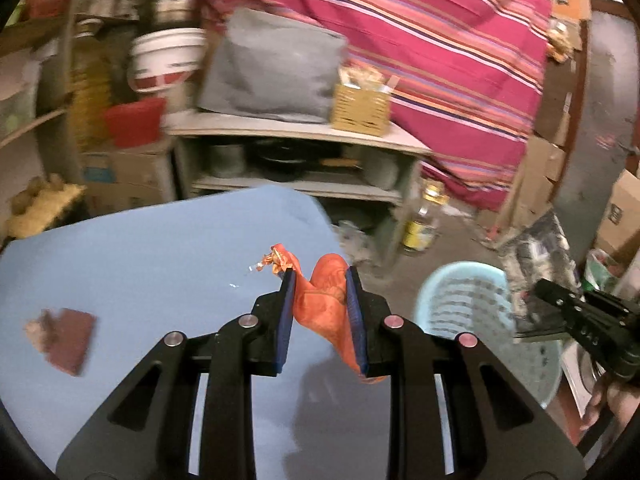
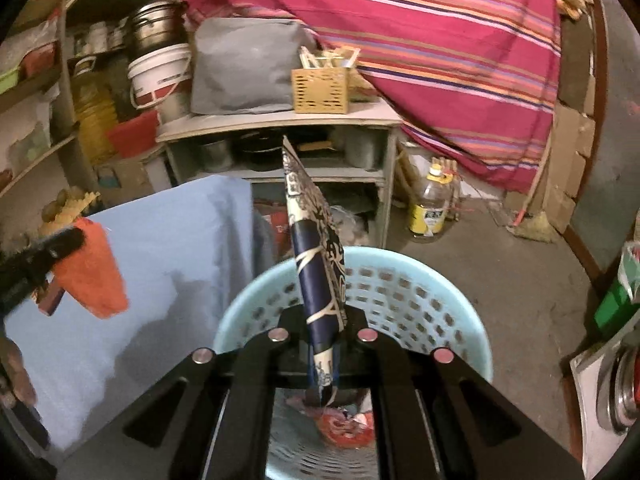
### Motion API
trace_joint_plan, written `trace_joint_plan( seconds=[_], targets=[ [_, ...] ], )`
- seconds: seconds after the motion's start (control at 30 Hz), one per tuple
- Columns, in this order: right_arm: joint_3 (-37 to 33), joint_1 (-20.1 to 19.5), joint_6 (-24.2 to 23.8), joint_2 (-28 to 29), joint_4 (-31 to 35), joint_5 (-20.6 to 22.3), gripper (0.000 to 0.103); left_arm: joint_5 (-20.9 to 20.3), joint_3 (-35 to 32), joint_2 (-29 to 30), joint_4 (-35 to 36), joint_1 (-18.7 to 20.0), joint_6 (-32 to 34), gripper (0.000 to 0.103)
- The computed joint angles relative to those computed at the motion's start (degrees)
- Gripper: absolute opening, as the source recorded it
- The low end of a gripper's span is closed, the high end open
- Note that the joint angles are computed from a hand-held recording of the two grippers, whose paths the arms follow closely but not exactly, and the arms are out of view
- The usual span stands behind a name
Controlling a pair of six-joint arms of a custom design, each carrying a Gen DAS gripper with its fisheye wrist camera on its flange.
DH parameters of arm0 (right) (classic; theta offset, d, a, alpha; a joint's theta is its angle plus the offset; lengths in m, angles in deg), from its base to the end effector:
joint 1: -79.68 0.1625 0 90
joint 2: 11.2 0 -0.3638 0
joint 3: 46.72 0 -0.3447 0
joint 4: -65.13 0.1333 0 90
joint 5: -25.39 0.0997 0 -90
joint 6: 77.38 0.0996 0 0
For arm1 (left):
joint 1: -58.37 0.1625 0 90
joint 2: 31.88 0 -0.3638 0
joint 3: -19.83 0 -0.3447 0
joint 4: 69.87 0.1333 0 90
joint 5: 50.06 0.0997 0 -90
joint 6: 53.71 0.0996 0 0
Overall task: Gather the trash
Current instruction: 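Carry both items over the basket and open both tools to release them, then return the left tool to the brown crumpled paper and grasp it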
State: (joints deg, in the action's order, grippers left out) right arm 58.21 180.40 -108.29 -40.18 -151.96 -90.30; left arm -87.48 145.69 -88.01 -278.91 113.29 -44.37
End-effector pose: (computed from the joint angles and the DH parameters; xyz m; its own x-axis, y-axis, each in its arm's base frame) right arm 0.1879 -0.5083 0.0257 -0.7536 -0.1759 0.6334 -0.5872 0.6132 -0.5284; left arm -0.0751 -0.4765 0.1774 -0.7714 -0.0551 -0.6340 0.5066 0.5498 -0.6642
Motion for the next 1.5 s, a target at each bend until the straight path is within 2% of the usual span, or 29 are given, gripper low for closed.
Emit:
trace_joint_plan(
  seconds=[0.1, 0.37, 0.47, 0.57, 0.67, 0.73, 0.8, 0.9, 1.0, 1.1, 1.17, 1.23, 1.27, 1.37, 1.43, 1.5],
  targets=[
    [1.9, -2.1, 0.1, -2.0, 0.0, 1.6, 0.005, -1.0, -2.1, 4.5, 0.2, -1.4, -1.1, 0.024],
    [4.4, -4.9, 1.0, -4.7, -0.4, 3.9, 0.005, -3.9, -7.7, 11.4, 4.0, -2.8, -3.8, 0.024],
    [4.7, -5.4, 1.6, -5.0, -0.2, 4.1, 0.005, -5.7, -9.3, 12.1, 7.0, -2.6, -5.3, 0.024],
    [4.5, -6.2, 2.5, -5.2, 0.8, 4.4, 0.005, -6.0, -10.3, 12.9, 8.8, -2.9, -6.0, 0.029],
    [4.3, -6.6, 2.9, -5.1, 1.4, 4.5, 0.005, -5.7, -10.6, 13.4, 9.4, -3.4, -6.2, 0.045],
    [4.3, -6.7, 3.0, -5.0, 1.6, 4.6, 0.005, -5.3, -10.1, 13.3, 9.2, -3.7, -6.0, 0.061],
    [4.2, -6.6, 3.1, -4.9, 1.6, 4.4, 0.005, -4.5, -9.5, 12.8, 8.9, -3.9, -5.8, 0.070],
    [3.9, -6.4, 3.5, -4.6, 1.8, 4.1, 0.005, -4.4, -8.4, 11.7, 8.8, -4.2, -6.1, 0.075],
    [3.6, -6.1, 3.6, -4.3, 2.1, 3.8, 0.006, -2.1, -6.4, 10.6, 5.4, -4.8, -4.2, 0.086],
    [2.8, -5.7, 3.5, -3.6, 3.8, 3.6, 0.009, 0.9, -3.8, 8.8, 1.8, -5.5, -1.9, 0.093],
    [0.8, -4.5, 2.6, -1.5, 3.7, 0.4, 0.017, 2.3, -2.0, 6.9, 1.0, -5.7, -1.4, 0.094],
    [-1.1, -3.3, 1.3, 0.7, 2.5, -3.3, 0.061, 3.7, -0.3, 4.4, 0.8, -5.7, -1.2, 0.095],
    [-1.9, -2.8, 0.9, 1.7, 1.5, -4.7, 0.067, 4.3, 0.7, 3.1, 0.6, -5.6, -1.1, 0.096],
    [-2.9, -1.7, 2.0, 2.6, 1.8, -7.0, 0.072, 6.1, 4.0, -1.1, -1.4, -5.2, 0.2, 0.097],
    [-3.8, -0.8, 2.7, 3.6, 1.0, -8.6, 0.084, 8.1, 6.2, -3.8, -3.1, -4.7, 2.1, 0.097],
    [-4.9, 0.1, 2.4, 4.7, -0.1, -10.0, 0.086, 9.8, 8.5, -7.4, -4.0, -3.8, 3.3, 0.097]
  ],
)
